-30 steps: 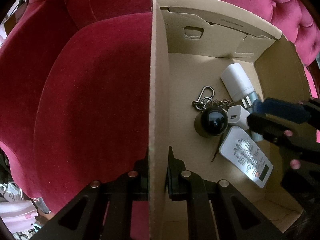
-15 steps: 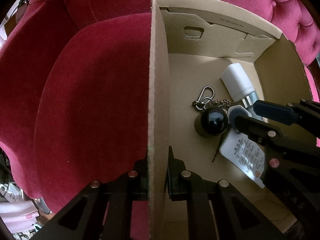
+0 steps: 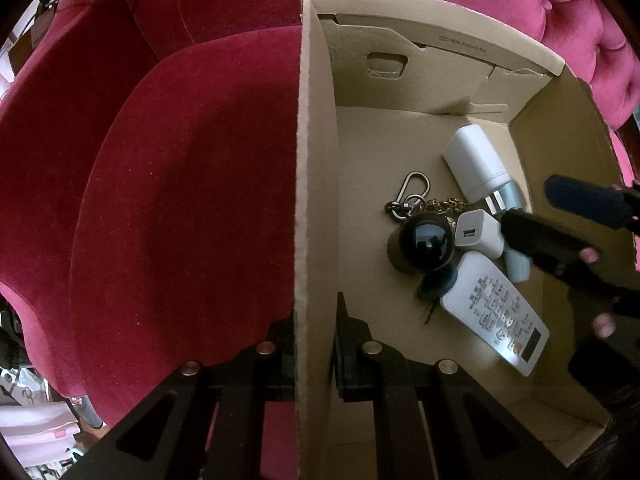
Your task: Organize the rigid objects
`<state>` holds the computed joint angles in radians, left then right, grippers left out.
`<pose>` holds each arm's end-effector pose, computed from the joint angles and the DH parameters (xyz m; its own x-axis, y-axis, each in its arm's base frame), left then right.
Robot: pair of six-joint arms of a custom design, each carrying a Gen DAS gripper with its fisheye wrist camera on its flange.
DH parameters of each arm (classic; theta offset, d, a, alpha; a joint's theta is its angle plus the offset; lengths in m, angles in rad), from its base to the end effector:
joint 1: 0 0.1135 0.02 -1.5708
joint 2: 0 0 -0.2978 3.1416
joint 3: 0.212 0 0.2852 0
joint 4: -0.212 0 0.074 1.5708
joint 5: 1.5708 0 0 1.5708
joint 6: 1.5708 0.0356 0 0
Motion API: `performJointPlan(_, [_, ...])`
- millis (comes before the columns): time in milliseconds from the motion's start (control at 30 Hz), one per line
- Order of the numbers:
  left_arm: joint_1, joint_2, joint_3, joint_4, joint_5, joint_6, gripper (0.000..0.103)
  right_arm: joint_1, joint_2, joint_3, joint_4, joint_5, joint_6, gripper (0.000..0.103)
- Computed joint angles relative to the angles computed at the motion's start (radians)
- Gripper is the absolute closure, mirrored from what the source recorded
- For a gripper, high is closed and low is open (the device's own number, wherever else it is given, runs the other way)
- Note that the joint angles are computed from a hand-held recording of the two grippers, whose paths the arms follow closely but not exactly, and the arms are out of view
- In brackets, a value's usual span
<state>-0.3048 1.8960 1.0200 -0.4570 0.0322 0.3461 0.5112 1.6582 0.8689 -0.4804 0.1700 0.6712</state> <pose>0.3484 -0.1108 0.1134 -0.7679 0.5970 -0.2322 0.6035 0.7958 0.0505 0.2797 0.1500 0.1503 -0.9249 0.1840 -0.3327 0.1747 0.9829 0.0579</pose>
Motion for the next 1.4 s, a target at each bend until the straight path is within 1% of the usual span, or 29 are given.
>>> performJointPlan(167, [-0.009,-0.004,-0.011,0.009,-0.008,-0.005,0.091,-0.001,-0.044,-0.004,-0.039,0.022,0.036,0.055])
performJointPlan(400, [-0.014,-0.007,-0.013,0.010,-0.012,-0.008,0.091,-0.012,-0.150,-0.043,-0.107,0.047,0.068,0.054])
performJointPlan(500, [-0.017,-0.008,-0.017,0.013,-0.016,-0.007,0.091,-0.017,-0.191,-0.057,-0.142,0.056,0.087,0.051])
performJointPlan(567, [-0.018,-0.010,-0.019,0.015,-0.017,-0.008,0.091,-0.023,-0.223,-0.073,-0.163,0.058,0.102,0.045])
performJointPlan(600, [-0.019,-0.009,-0.020,0.016,-0.018,-0.008,0.091,-0.025,-0.243,-0.083,-0.175,0.060,0.113,0.044])
performJointPlan(767, [-0.021,-0.010,-0.020,0.016,-0.020,-0.010,0.091,-0.034,-0.324,-0.118,-0.221,0.073,0.134,0.029])
performJointPlan(900, [-0.027,-0.010,-0.029,0.026,-0.027,-0.015,0.091,-0.039,-0.379,-0.147,-0.255,0.080,0.163,0.024])
performJointPlan(1000, [-0.031,-0.011,-0.036,0.034,-0.030,-0.016,0.091,-0.038,-0.419,-0.171,-0.277,0.081,0.190,0.016])
performJointPlan(1067, [-0.032,-0.014,-0.035,0.032,-0.030,-0.018,0.091,-0.030,-0.441,-0.183,-0.293,0.085,0.210,0.008])
performJointPlan(1167, [-0.032,-0.016,-0.037,0.032,-0.031,-0.018,0.091,-0.021,-0.478,-0.204,-0.310,0.086,0.239,0.002])
performJointPlan(1233, [-0.032,-0.018,-0.041,0.036,-0.033,-0.018,0.091,-0.012,-0.498,-0.211,-0.327,0.096,0.257,0.000])
performJointPlan(1400, [-0.037,-0.022,-0.049,0.046,-0.036,-0.021,0.091,-0.004,-0.540,-0.223,-0.354,0.112,0.285,0.000])
